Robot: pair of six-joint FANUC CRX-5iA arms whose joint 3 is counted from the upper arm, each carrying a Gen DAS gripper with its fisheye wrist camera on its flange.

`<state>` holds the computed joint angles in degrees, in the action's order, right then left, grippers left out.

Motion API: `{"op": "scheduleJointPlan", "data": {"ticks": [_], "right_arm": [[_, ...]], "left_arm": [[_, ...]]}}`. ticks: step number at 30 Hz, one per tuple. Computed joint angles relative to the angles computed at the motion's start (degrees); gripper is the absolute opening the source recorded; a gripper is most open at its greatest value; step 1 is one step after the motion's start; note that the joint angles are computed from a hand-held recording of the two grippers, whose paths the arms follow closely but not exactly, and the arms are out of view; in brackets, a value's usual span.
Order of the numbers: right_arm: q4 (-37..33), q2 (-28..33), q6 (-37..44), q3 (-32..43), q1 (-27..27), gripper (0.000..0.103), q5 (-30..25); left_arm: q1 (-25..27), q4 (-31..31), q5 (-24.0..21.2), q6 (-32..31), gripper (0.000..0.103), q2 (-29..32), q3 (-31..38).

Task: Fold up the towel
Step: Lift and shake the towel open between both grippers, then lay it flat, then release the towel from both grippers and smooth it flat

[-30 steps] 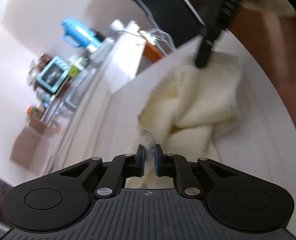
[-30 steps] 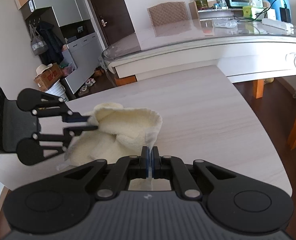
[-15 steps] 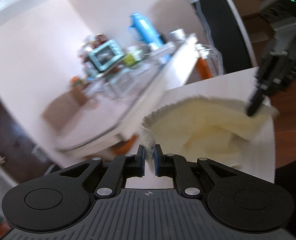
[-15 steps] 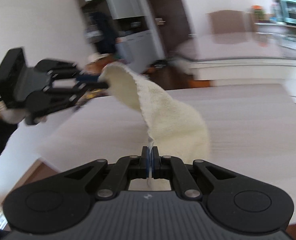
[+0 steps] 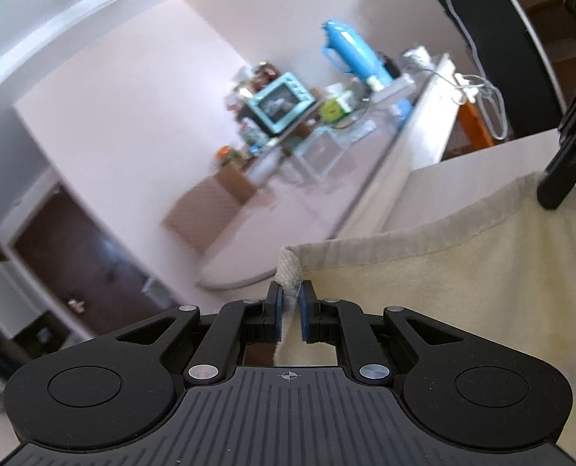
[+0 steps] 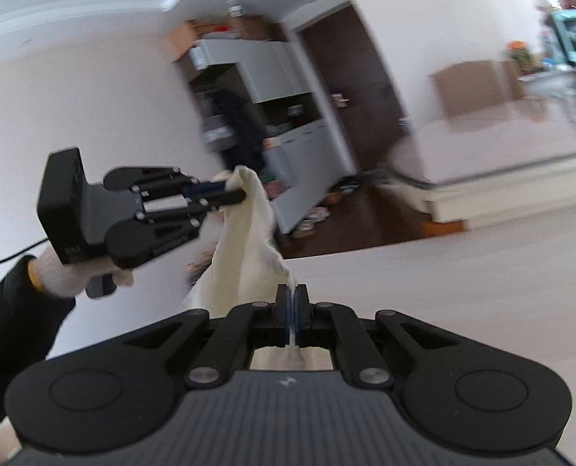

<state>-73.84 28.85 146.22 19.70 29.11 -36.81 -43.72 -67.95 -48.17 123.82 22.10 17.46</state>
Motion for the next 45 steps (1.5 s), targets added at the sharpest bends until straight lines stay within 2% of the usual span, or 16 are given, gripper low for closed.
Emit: {"op": "scheduleJointPlan", "data": {"ticks": [3,5,8,13,14,16,17,20,22,26,29,31,34,36,45], "right_arm": [[7.8,0.4,-8.0,-0.7,1.0,0.003,4.9],[15.9,1.4,-16.3,-0.7,2.2,0.003,7.9],[25.5,2.9,-26.1,-1.1,3.9,0.003,10.4],[39.2,5.4,-38.8,-0.9,6.7,0.008,13.2],[43.3,5.8,-42.3,-1.5,7.5,0.011,14.8],[47.1,6.0,-45.6,-2.0,8.2,0.016,16.4],[48.7,6.1,-47.0,-2.3,8.5,0.018,17.1],[50.0,4.9,-47.4,-4.0,9.3,0.018,19.1],[47.3,3.9,-44.1,-4.7,8.9,0.019,19.4],[38.5,4.8,-33.3,-1.0,7.9,0.018,15.2],[36.8,6.2,-29.7,1.6,8.0,0.018,12.1],[38.1,7.5,-29.8,3.3,8.4,0.018,10.2],[42.5,8.7,-33.1,4.3,9.3,0.018,8.5],[45.5,8.9,-35.9,4.1,9.9,0.018,7.7],[49.1,4.0,-39.6,-2.8,10.7,0.016,8.0]], "left_arm": [[4.5,8.0,7.7,-7.0,0.01,5.5,4.2],[6.5,12.6,10.6,-11.3,0.01,8.0,5.8],[10.0,22.7,15.3,-20.3,0.01,13.7,10.1],[12.0,29.7,17.9,-24.4,0.016,16.9,11.3],[12.6,31.9,18.2,-25.4,0.023,16.9,10.8],[13.1,32.6,18.5,-24.3,0.034,16.2,9.6],[13.3,32.5,18.7,-23.4,0.035,15.8,9.0],[13.3,29.6,17.6,-17.1,0.037,12.2,4.7],[12.9,28.7,15.8,-14.6,0.037,10.5,2.8],[12.4,30.3,12.8,-10.6,0.036,5.8,-3.5],[11.3,30.0,10.2,-8.9,0.036,4.6,-6.0],[11.1,28.3,11.4,-4.8,0.036,3.2,-8.4],[10.9,26.5,11.1,-3.0,0.04,2.5,-9.2],[11.5,25.7,11.2,-3.1,0.04,2.7,-9.1],[14.2,24.3,12.7,-5.4,0.042,5.0,-6.3]]}}
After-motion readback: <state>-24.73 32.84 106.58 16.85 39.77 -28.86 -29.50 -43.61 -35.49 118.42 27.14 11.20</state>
